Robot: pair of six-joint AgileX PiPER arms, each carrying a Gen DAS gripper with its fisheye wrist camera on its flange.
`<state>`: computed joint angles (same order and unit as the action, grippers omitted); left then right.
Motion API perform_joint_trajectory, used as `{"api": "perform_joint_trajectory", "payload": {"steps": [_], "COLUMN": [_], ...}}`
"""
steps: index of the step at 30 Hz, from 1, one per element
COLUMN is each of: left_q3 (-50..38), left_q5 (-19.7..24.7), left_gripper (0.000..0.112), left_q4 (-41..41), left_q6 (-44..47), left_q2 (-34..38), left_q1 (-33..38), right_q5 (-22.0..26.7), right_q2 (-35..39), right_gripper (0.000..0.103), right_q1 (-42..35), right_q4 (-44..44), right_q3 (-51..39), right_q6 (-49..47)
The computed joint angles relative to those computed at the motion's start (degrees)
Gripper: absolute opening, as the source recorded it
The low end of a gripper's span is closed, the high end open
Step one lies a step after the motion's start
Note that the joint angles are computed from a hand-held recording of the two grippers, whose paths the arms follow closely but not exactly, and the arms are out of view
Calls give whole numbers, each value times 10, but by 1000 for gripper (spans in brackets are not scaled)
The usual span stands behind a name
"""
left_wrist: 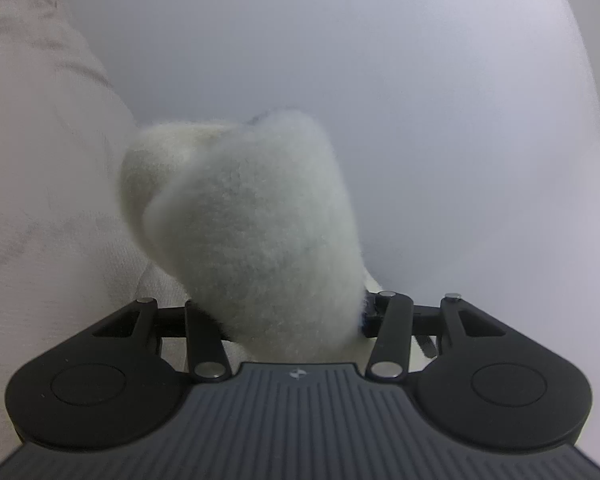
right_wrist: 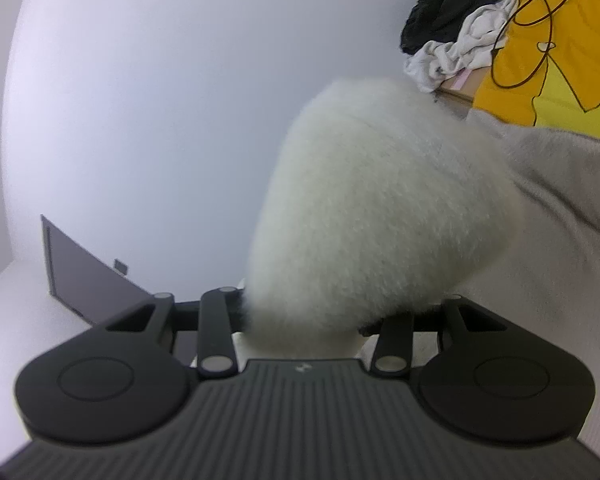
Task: Fold large clothes
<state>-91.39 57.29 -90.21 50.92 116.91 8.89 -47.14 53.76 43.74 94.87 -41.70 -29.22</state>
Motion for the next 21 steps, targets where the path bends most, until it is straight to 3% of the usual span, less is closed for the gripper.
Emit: {"api": "perform_joint_trajectory", "payload": {"steps": [5,9,11,16,19,21], "left_q3": [-68,-108,-126,-181,-176,-119], "left_q5": [-47,-74,-83,-78,-83,-73], "left_gripper": [53,53,53,54,56,57], "left_q4": [-5,2,8,12,-8,-44], "left_q6": [6,-1,-9,6,46,106], "left_q2": [101,169,201,273,284,269], "left_q1": [-50,-71,-77,-77,-79,-75], "right_q5": [154,222,222,170,127,113], "right_q2": [27,69,91,133,141,145], "right_gripper": [46,46,46,46,47,49], "right_q1": [-163,-244,-257,-254,-235,-232], "right_q4": [-72,-226,-303,-474,-506,-527], "right_q3": [51,98,121,197,229,247], "right_q6": [75,239,324,526,558,595]}}
